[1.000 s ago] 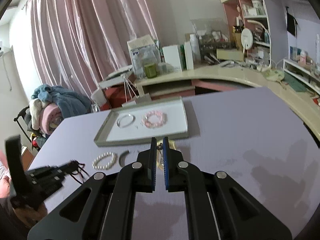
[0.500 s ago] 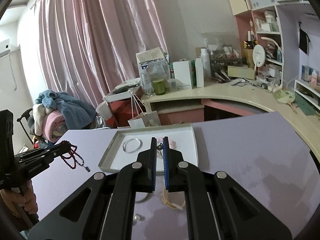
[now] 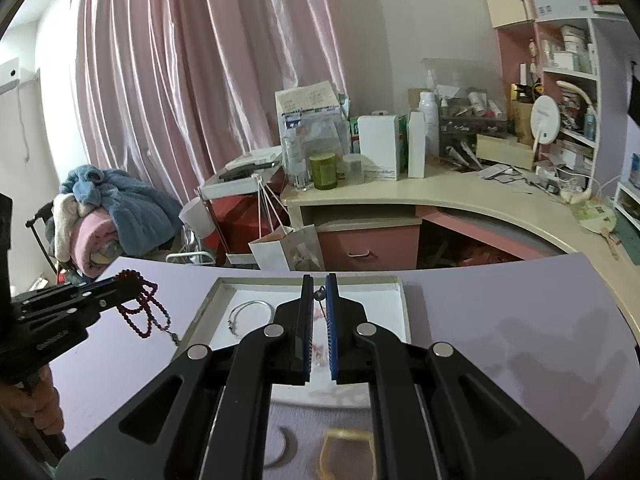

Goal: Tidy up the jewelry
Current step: 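Carry the dark red necklace into the tray and open the left gripper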

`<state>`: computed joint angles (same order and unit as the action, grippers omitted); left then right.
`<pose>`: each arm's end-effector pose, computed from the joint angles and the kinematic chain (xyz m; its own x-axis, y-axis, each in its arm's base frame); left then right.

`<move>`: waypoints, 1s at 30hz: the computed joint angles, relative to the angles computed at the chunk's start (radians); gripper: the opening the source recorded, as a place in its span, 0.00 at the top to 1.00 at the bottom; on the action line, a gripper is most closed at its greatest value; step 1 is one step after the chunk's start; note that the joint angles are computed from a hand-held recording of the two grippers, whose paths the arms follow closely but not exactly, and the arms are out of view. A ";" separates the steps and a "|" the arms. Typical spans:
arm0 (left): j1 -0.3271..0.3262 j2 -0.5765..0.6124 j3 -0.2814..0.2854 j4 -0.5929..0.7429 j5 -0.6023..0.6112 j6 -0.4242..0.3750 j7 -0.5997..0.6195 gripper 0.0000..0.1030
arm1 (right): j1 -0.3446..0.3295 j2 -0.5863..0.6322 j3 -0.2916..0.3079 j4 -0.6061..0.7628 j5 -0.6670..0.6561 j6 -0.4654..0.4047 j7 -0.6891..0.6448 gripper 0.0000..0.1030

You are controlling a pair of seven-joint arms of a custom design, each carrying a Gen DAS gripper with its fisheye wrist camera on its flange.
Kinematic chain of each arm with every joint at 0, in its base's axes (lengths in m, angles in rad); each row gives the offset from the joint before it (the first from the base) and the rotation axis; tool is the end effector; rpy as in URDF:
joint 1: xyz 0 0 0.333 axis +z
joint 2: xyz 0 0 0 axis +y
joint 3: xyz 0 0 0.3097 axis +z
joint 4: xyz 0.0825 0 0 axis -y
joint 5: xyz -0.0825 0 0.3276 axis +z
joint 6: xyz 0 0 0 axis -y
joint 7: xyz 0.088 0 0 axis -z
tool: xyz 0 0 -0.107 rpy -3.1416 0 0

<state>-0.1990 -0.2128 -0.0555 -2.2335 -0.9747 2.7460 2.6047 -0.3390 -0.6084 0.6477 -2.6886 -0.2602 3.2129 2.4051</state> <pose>0.4679 -0.0895 0.5477 -0.5346 -0.8375 0.1133 -0.5577 0.2488 -0.7919 0.3435 0.1728 0.5202 -0.0565 -0.9863 -0.1552 -0.4878 0.1629 -0.8576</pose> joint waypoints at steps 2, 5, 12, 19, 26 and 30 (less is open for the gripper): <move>0.000 0.034 -0.003 0.027 0.003 0.001 -0.003 0.92 | -0.054 0.058 0.037 0.032 -0.011 0.008 -0.005 0.94; 0.013 0.096 -0.018 0.077 0.011 -0.002 -0.008 0.92 | -0.127 0.121 0.090 0.066 -0.024 0.019 -0.005 0.94; 0.058 0.203 -0.070 0.159 0.045 0.006 -0.023 0.92 | -0.240 0.238 0.166 0.110 -0.031 0.059 -0.025 0.89; 0.097 0.271 -0.114 0.210 0.063 0.006 -0.040 0.92 | -0.240 0.221 0.154 0.046 0.068 0.091 -0.040 0.52; 0.110 0.321 -0.146 0.228 0.123 0.011 -0.087 0.92 | -0.222 0.183 0.115 -0.013 0.132 0.076 -0.036 0.52; 0.114 0.348 -0.165 0.246 0.153 0.018 -0.110 0.92 | -0.212 0.177 0.104 -0.026 0.131 0.067 -0.026 0.52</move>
<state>-0.0851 0.1355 -0.2204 -1.9873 -0.8216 2.7645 2.4952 -0.5512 -0.4315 0.7514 -2.7143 -0.1292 3.2797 2.3788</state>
